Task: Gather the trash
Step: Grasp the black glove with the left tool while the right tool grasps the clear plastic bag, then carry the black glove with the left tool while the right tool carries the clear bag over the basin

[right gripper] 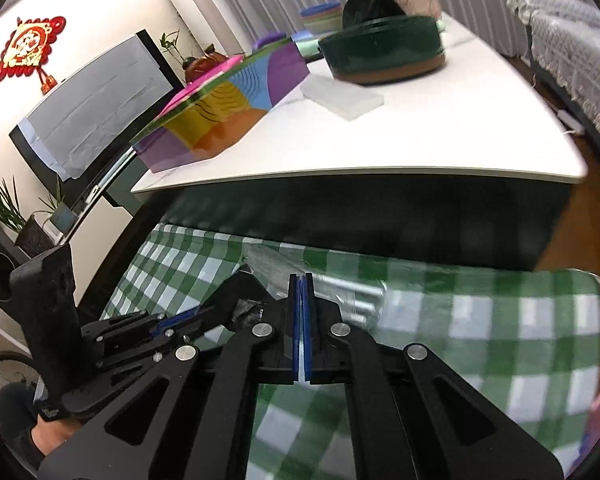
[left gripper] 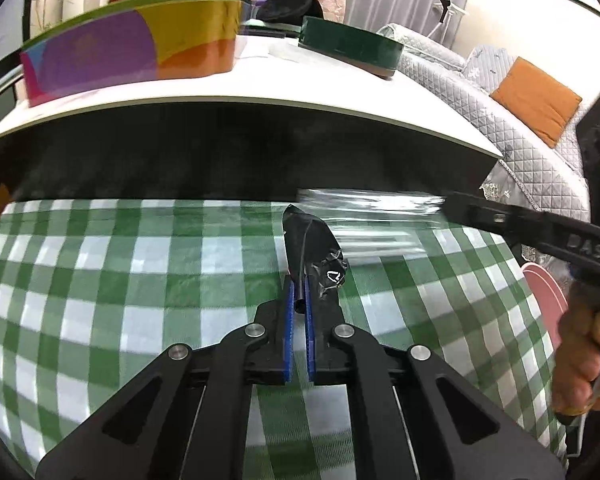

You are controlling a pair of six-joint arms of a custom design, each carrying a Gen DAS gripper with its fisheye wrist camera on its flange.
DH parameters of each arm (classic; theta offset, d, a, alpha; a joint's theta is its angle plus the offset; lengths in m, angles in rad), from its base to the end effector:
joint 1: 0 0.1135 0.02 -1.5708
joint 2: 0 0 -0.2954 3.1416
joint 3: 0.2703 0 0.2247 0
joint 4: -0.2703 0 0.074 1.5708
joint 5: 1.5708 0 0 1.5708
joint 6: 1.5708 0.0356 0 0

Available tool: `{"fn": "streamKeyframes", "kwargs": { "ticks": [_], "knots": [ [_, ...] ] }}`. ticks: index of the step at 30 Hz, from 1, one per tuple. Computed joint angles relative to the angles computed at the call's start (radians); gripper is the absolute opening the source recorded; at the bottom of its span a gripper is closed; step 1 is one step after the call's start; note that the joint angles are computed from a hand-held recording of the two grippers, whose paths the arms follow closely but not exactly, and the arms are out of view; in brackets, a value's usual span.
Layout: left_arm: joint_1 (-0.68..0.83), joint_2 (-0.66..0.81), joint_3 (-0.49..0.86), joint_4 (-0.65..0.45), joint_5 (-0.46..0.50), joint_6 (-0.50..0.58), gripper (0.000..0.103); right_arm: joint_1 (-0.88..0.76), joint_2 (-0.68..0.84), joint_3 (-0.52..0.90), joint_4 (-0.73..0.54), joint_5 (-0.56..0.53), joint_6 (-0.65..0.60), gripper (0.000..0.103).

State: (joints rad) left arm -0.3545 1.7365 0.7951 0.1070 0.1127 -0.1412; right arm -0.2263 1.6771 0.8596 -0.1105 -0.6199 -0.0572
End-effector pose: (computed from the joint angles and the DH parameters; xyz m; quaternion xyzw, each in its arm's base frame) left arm 0.2970 -0.1142 0.1841 0.1193 0.9240 -0.1391 0.3355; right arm 0.3018 -0.0483 0.2079 -0.0197 0.9085 0.2440 0.3387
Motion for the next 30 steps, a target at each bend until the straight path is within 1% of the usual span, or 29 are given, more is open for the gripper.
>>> {"fn": "streamKeyframes", "kwargs": {
  "ticks": [5, 8, 12, 14, 15, 17, 21, 27, 30],
  "knots": [
    [0.008, -0.086, -0.06, -0.019, 0.008, -0.001, 0.004, -0.074, -0.141, -0.084, -0.079, 0.009, -0.085, 0.001],
    [-0.021, -0.154, -0.088, -0.047, -0.016, 0.012, 0.004, -0.14, -0.233, -0.118, -0.154, -0.007, -0.144, 0.001],
    [-0.084, -0.218, -0.114, -0.067, -0.062, 0.005, 0.004, -0.263, -0.35, -0.138, -0.284, -0.057, -0.24, 0.001],
    [-0.098, -0.269, -0.148, -0.074, -0.076, 0.011, 0.004, -0.311, -0.386, -0.139, -0.336, -0.08, -0.28, 0.001],
    [-0.111, -0.293, -0.156, -0.083, -0.087, 0.01, 0.004, -0.359, -0.411, -0.134, -0.385, -0.102, -0.325, 0.001],
    [-0.137, -0.33, -0.161, -0.102, -0.104, -0.003, 0.004, -0.412, -0.434, -0.126, -0.441, -0.124, -0.377, 0.001],
    [-0.186, -0.408, -0.169, -0.136, -0.128, -0.031, 0.004, -0.57, -0.467, -0.09, -0.608, -0.189, -0.55, 0.001],
    [-0.268, -0.472, -0.183, -0.172, -0.163, -0.07, 0.004, -0.787, -0.442, 0.004, -0.858, -0.249, -0.844, 0.001],
    [-0.31, -0.492, -0.187, -0.183, -0.184, -0.098, 0.004, -0.871, -0.418, 0.041, -0.944, -0.256, -0.951, 0.001]
  ]
}}
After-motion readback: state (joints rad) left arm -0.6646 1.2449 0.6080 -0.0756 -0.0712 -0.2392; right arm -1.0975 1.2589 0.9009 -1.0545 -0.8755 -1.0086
